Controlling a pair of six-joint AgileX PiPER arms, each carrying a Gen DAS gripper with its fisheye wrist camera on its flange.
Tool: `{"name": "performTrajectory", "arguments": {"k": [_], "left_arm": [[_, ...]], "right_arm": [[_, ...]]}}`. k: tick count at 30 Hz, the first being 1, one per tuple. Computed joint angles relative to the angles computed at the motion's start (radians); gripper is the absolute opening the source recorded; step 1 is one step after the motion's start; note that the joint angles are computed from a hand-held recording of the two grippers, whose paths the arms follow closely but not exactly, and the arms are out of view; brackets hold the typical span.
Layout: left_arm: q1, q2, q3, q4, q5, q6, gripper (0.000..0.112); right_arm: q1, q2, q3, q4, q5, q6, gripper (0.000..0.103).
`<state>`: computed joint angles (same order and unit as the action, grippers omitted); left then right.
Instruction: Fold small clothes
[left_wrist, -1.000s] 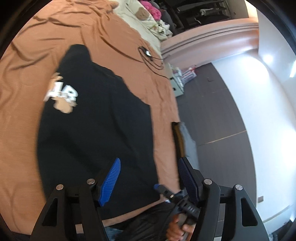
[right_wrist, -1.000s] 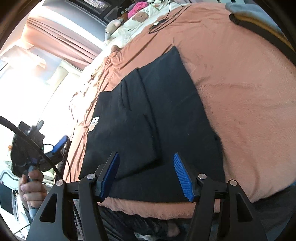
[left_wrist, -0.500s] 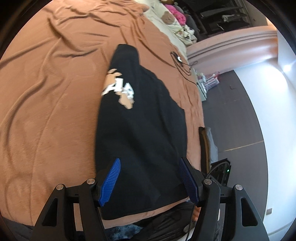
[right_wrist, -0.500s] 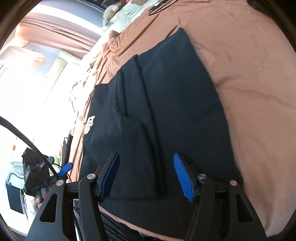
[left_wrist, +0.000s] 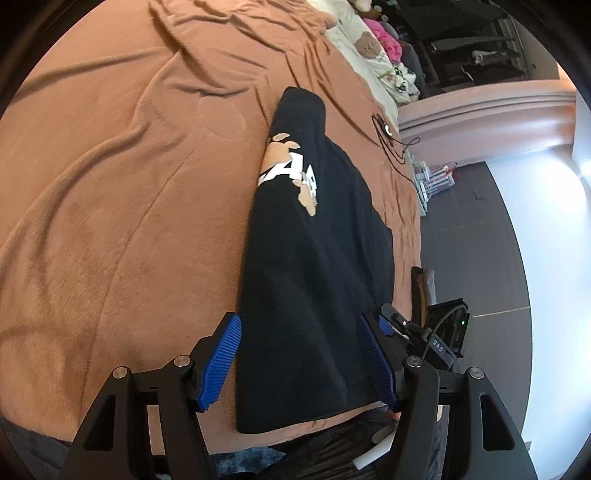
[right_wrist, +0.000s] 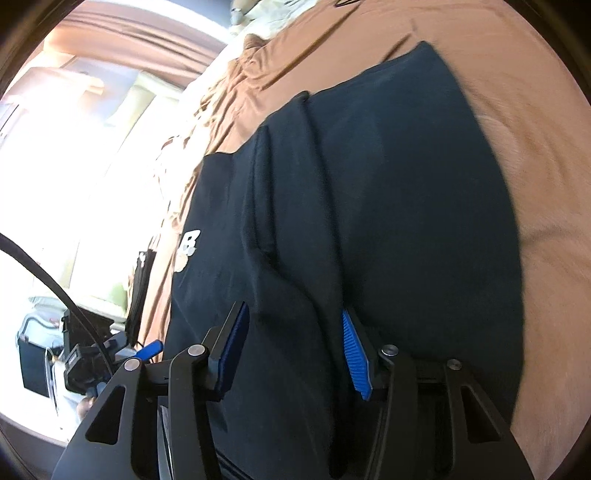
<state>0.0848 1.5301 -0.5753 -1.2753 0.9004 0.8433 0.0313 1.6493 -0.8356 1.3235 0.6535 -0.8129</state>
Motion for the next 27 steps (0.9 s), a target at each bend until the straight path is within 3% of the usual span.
{"name": "performTrajectory", "arguments": {"k": [5,6,9,10,14,27], "left_arm": [[0.0,-0.007,0.016,-0.002,-0.004,0.006,0.066],[-0.004,-0.008,0.019,-0.002,-0.007,0.005,0.066],[-0.028,-0.01,0.026,-0.005,-0.021,-0.002,0.066],[-0.036,-0.012,0.027,-0.006,-0.024,-0.005,0.066],[-0.077,-0.035,0.029,0.004,-0.042,-0.026,0.066],[-0.182,-0.078,0.043,0.033,-0.123,-0.08,0.066]], "right_arm": [[0.001,-0.019,0.03,-0.018,0.021,-0.052,0.047],[0.0,-0.031,0.045,-0.024,0.014,-0.06,0.042],[-0.006,-0.04,0.048,-0.081,-0.016,-0.004,0.01],[-0.024,-0.049,0.059,-0.075,-0.004,-0.013,0.006],[-0.021,-0.123,0.085,-0.11,-0.027,0.006,0.004],[0.085,-0.342,0.121,-0.379,-0.123,0.351,0.004]]}}
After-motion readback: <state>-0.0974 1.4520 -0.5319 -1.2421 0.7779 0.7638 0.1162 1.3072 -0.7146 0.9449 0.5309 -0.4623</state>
